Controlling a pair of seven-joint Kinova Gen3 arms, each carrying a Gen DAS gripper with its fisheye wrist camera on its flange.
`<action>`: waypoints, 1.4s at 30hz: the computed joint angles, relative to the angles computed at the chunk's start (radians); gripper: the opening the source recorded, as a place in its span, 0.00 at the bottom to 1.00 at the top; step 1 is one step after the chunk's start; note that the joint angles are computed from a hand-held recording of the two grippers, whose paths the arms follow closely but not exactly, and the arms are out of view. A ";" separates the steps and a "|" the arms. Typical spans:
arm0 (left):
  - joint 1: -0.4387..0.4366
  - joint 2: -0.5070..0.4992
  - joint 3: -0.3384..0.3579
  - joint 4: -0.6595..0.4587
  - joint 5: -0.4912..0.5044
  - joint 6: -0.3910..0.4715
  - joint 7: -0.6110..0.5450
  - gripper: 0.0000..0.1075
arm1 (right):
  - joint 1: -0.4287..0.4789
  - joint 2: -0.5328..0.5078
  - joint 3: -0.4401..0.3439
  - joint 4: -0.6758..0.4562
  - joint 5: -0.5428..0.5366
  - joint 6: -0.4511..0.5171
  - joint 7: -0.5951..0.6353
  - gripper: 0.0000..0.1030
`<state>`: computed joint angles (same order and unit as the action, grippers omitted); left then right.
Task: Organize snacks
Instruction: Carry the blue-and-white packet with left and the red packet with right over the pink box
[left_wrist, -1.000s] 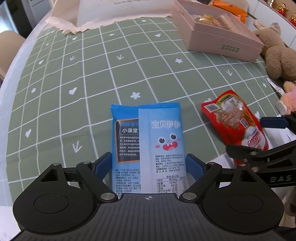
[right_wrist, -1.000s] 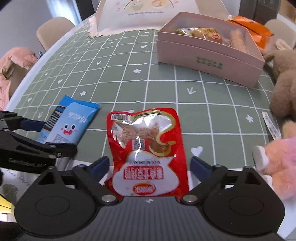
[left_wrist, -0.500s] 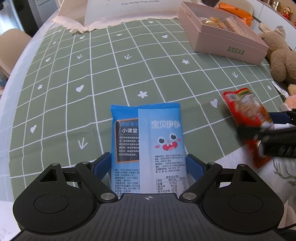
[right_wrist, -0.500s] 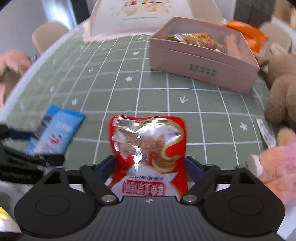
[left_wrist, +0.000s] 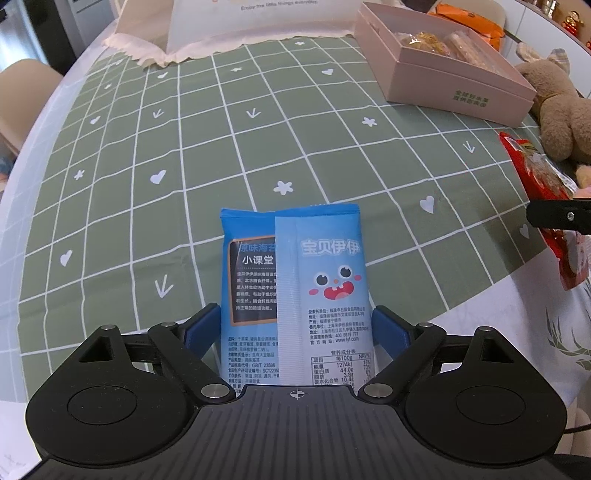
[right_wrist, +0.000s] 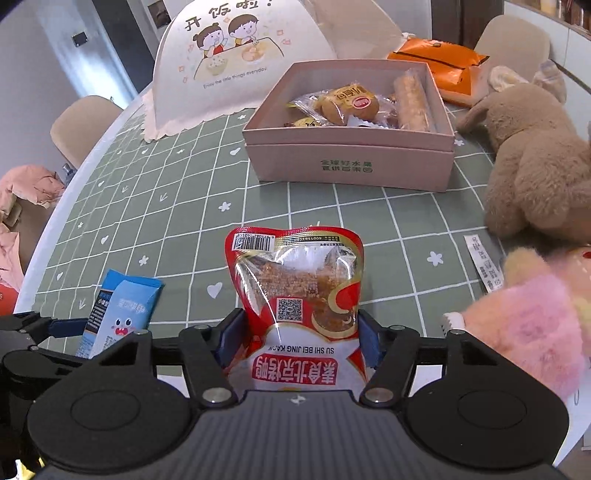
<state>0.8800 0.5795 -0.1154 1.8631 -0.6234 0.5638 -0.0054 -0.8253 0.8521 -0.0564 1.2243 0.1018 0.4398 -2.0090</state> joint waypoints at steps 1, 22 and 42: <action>0.001 0.001 -0.001 -0.001 0.001 0.001 0.000 0.86 | -0.010 -0.006 0.011 0.010 0.006 -0.010 -0.006 0.61; 0.083 -0.264 -0.069 0.010 -0.563 0.014 0.372 0.75 | -0.159 -0.194 0.260 0.205 0.133 -0.208 -0.195 0.61; -0.679 0.138 0.471 -0.521 -0.271 -0.355 -0.157 0.83 | -0.219 -0.233 0.437 0.272 0.167 -0.224 -0.339 0.61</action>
